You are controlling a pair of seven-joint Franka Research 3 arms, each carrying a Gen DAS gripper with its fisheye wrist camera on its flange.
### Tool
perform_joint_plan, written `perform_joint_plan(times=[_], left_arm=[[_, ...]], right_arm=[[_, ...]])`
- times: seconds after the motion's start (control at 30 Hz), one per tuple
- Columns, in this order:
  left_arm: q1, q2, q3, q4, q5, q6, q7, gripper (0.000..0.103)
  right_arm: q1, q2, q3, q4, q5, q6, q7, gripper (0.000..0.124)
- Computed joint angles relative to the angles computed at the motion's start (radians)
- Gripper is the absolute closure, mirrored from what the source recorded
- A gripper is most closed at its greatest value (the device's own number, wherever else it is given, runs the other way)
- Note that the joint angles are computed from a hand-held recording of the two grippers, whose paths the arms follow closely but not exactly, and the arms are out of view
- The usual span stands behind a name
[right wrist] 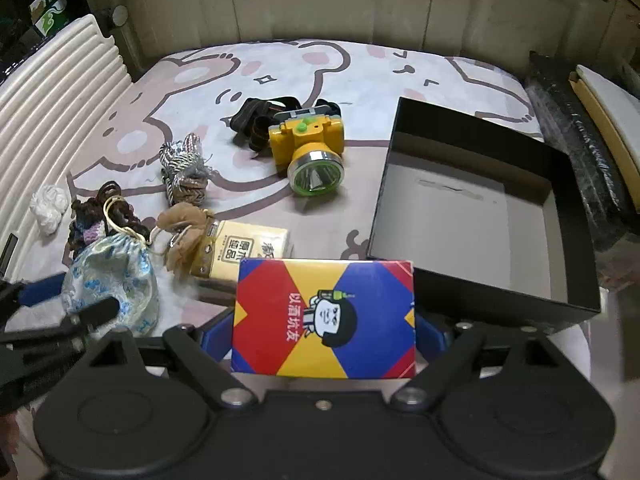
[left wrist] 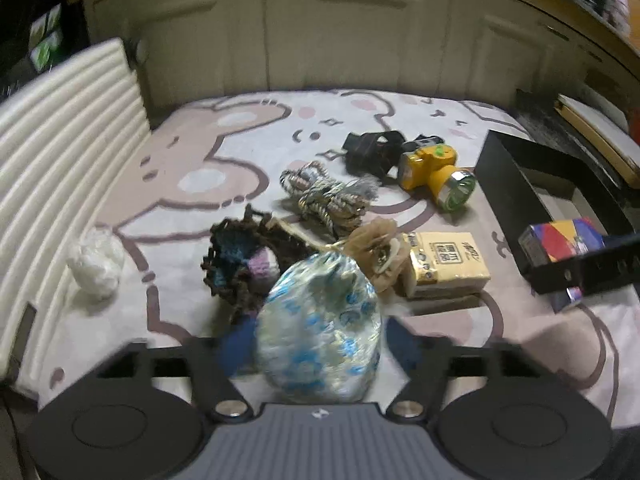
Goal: Organize objects
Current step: 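Lift the card box with the right gripper while the left gripper grasps the blue floral pouch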
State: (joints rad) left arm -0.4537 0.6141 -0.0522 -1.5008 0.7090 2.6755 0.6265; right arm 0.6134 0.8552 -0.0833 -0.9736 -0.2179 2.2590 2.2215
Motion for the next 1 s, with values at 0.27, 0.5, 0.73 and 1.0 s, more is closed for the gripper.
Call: perform_joint_plan(times=[0.27, 0.5, 0.73, 1.0], left_arm=[[-0.043, 0.107, 0.016, 0.122, 0.044, -0.096, 0.141, 0.015], [0.020, 0.113, -0.064, 0.075, -0.055, 0.032, 0.296, 0.017], [-0.005, 0.115, -0.045, 0.056, -0.145, 0.089, 0.352, 0.015], [-0.029, 0.183, -0.003, 0.184, -0.142, -0.017, 0.242, 0.007]], right_arm=[[0.006, -0.035, -0.002, -0.037, -0.009, 0.017, 0.010, 0.034], [-0.008, -0.085, 0.004, -0.103, 0.006, 0.034, 0.052, 0.034], [-0.010, -0.131, -0.001, -0.172, -0.012, 0.050, 0.102, 0.034], [-0.011, -0.178, 0.004, -0.246, -0.036, 0.046, 0.138, 0.034]])
